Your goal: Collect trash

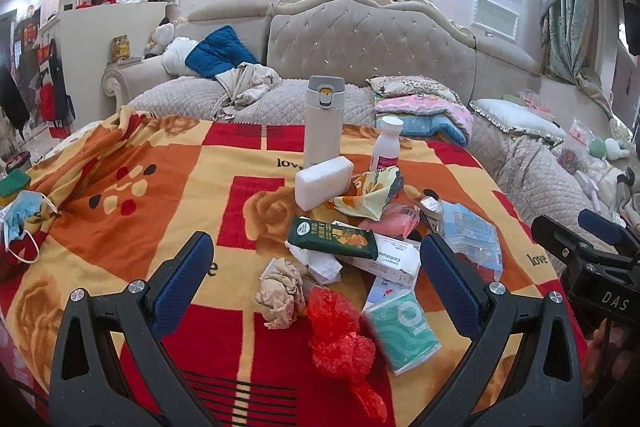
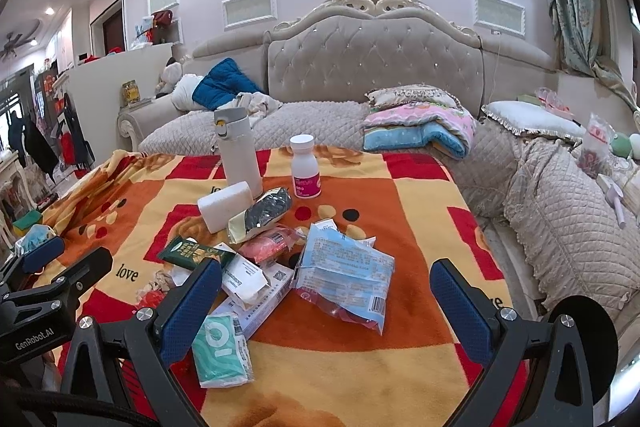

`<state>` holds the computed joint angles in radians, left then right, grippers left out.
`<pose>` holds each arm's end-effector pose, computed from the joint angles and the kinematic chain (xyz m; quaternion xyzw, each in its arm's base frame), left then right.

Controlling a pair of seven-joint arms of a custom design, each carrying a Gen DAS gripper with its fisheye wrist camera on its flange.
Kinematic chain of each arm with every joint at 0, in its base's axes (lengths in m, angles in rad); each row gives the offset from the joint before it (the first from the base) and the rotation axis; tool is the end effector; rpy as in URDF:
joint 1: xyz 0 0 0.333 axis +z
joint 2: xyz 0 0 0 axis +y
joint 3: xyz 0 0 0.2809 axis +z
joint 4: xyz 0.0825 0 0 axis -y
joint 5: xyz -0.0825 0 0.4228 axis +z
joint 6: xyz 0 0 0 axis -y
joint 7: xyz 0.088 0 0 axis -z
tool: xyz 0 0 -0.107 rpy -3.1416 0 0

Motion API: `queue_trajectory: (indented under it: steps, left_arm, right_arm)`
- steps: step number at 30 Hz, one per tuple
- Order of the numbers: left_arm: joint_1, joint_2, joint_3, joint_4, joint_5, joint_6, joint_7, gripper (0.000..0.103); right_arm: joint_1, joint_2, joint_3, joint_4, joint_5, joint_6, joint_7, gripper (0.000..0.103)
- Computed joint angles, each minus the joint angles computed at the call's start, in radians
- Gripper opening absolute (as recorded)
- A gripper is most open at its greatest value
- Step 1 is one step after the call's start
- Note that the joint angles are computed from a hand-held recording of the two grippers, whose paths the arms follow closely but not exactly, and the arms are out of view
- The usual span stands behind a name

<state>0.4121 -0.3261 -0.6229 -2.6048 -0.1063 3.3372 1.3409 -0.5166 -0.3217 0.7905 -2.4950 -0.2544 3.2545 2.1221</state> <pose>0.4951 -0.0957 0.4088 -0.6353 0.6000 -0.3672 0.3186 0.5022 0.1747 0.4226 -0.6475 0.5939 -0.3062 0.3665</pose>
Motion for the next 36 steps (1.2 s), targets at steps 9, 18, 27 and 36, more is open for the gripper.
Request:
queue_trajectory:
  steps: [9, 18, 27, 36]
  left_arm:
    - [-0.003, 0.006, 0.004, 0.003, 0.004, -0.004, -0.006, 0.103]
    - [0.010, 0.011, -0.009, 0.005, 0.006, -0.002, -0.013, 0.103]
    - [0.016, 0.013, -0.013, 0.008, 0.010, -0.008, -0.016, 0.103]
    - [0.088, 0.014, -0.079, 0.020, 0.040, -0.027, -0.062, 0.103]
  right_arm:
    - [0.018, 0.011, -0.022, 0.003, -0.004, -0.005, -0.002, 0.103]
    - [0.027, 0.024, -0.037, 0.014, -0.038, -0.019, 0.020, 0.103]
    - [0.030, 0.025, -0.045, 0.015, -0.072, -0.020, 0.049, 0.103]
    - [0.045, 0.046, -0.068, 0.024, -0.098, -0.027, 0.068, 0.103]
